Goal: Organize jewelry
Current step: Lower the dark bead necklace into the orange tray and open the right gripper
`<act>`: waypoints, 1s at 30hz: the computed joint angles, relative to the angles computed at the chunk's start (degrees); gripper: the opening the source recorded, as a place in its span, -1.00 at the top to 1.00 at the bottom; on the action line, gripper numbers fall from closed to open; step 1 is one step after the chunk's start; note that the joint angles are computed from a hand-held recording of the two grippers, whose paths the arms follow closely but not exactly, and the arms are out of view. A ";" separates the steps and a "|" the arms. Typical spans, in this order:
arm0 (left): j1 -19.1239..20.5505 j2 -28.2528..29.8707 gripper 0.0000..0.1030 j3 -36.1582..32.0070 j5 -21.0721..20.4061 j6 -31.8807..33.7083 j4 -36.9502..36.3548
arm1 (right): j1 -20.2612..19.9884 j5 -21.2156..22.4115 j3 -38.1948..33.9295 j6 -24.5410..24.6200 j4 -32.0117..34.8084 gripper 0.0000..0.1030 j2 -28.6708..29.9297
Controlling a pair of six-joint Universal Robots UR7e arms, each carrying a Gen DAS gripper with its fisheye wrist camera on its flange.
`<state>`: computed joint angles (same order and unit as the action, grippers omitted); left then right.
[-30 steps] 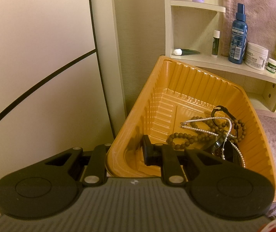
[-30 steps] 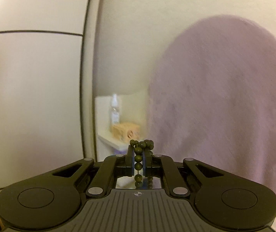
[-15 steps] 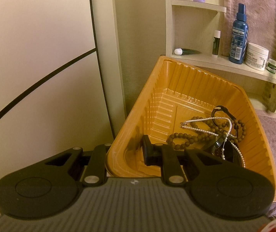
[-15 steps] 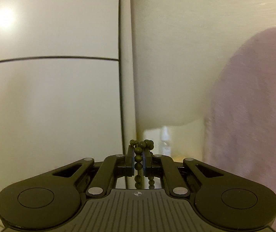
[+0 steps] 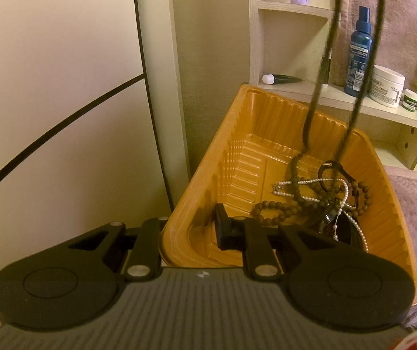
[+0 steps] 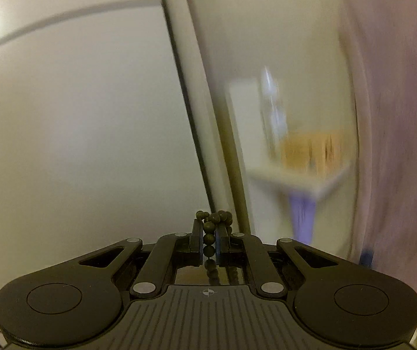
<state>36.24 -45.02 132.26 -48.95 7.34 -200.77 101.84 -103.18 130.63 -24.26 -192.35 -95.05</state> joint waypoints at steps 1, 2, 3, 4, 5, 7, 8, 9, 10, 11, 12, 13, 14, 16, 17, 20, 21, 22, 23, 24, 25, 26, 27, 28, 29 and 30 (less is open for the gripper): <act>0.01 -0.01 0.69 -0.02 0.01 0.00 0.07 | -1.17 0.07 0.40 0.48 1.01 0.86 0.44; 0.02 -0.07 0.69 -0.04 0.00 -0.08 0.23 | -2.27 0.26 1.19 0.98 1.28 0.86 0.62; -0.01 -0.10 0.69 -0.01 0.00 -0.17 0.30 | -3.25 0.37 1.66 1.59 1.60 0.86 1.06; -0.07 -0.09 0.69 -0.01 0.06 -0.22 0.35 | -4.39 0.69 2.14 2.28 2.35 0.86 1.42; -0.08 -0.09 0.69 -0.04 0.08 -0.25 0.41 | -5.21 0.87 3.06 2.86 2.54 0.86 1.41; -0.04 -0.11 0.69 -0.07 0.06 -0.22 0.44 | -7.25 1.20 4.10 3.48 3.06 0.86 2.27; -0.03 -0.11 0.69 -0.06 0.02 -0.16 0.41 | -7.95 1.09 4.11 3.74 3.17 0.86 3.05; -0.09 -0.13 0.69 -0.01 0.04 -0.17 0.41 | -8.54 0.75 4.41 3.99 2.99 0.86 3.73; -0.07 -0.08 0.69 -0.06 0.06 -0.10 0.37 | -9.22 0.40 4.64 4.12 2.86 0.86 4.49; -0.11 -0.07 0.69 -0.06 0.10 -0.11 0.40 | -9.71 0.00 4.78 4.18 2.66 0.86 5.17; -0.16 -0.08 0.69 -0.05 0.12 -0.16 0.45 | -10.16 -0.61 4.69 4.32 2.38 0.86 6.05; -0.06 -0.04 0.69 -0.12 0.08 -0.04 0.40 | -10.60 -1.29 4.77 4.39 2.14 0.86 6.84; -0.09 -0.03 0.69 -0.10 0.10 -0.05 0.41 | -11.17 -1.57 4.66 4.53 2.03 0.86 7.57; -0.09 -0.06 0.69 -0.10 0.12 -0.02 0.45 | -11.80 -2.88 4.49 5.55 1.20 0.85 8.93; -0.12 -0.09 0.69 -0.07 0.12 -0.03 0.46 | -11.82 -3.84 4.68 5.76 1.24 0.85 9.07; -0.13 -0.12 0.69 -0.07 0.15 0.01 0.50 | -12.33 -4.93 4.62 5.25 2.29 0.57 9.42; -0.12 -0.10 0.69 -0.09 0.14 0.00 0.50 | -12.49 -4.87 4.92 5.07 1.82 0.20 9.38; -0.13 -0.11 0.69 -0.06 0.16 -0.04 0.51 | -12.86 -4.59 5.34 4.89 0.78 -0.08 9.34; -0.14 -0.10 0.69 -0.08 0.18 -0.06 0.53 | -12.96 -4.45 5.74 4.86 -0.40 -0.14 9.23; -0.16 -0.13 0.69 -0.06 0.18 -0.08 0.54 | -13.25 -4.00 6.39 4.68 -1.81 -0.16 8.98; -0.14 -0.11 0.69 -0.11 0.20 -0.08 0.61 | -13.32 -3.84 6.78 4.78 -1.95 -0.16 8.43; -0.16 -0.11 0.69 -0.09 0.22 -0.09 0.58 | -13.34 -3.92 6.89 5.07 -1.65 -0.16 7.97; -0.14 -0.12 0.69 -0.17 0.20 -0.03 0.65 | -13.15 -4.08 7.31 5.47 -1.46 -0.17 7.22; -0.14 -0.11 0.69 -0.15 0.19 -0.03 0.58 | -13.55 -3.56 7.95 5.59 -1.77 -0.17 6.45; -0.15 -0.08 0.69 -0.14 0.23 -0.03 0.53 | -13.58 -3.51 8.60 5.88 -1.71 -0.17 5.49; -0.15 -0.08 0.69 -0.14 0.23 -0.03 0.53 | -13.74 -3.58 9.39 6.24 -2.01 -0.17 4.58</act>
<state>36.09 -45.10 132.12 -48.73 7.31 -200.24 88.10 -106.76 140.02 -18.02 -194.37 -90.48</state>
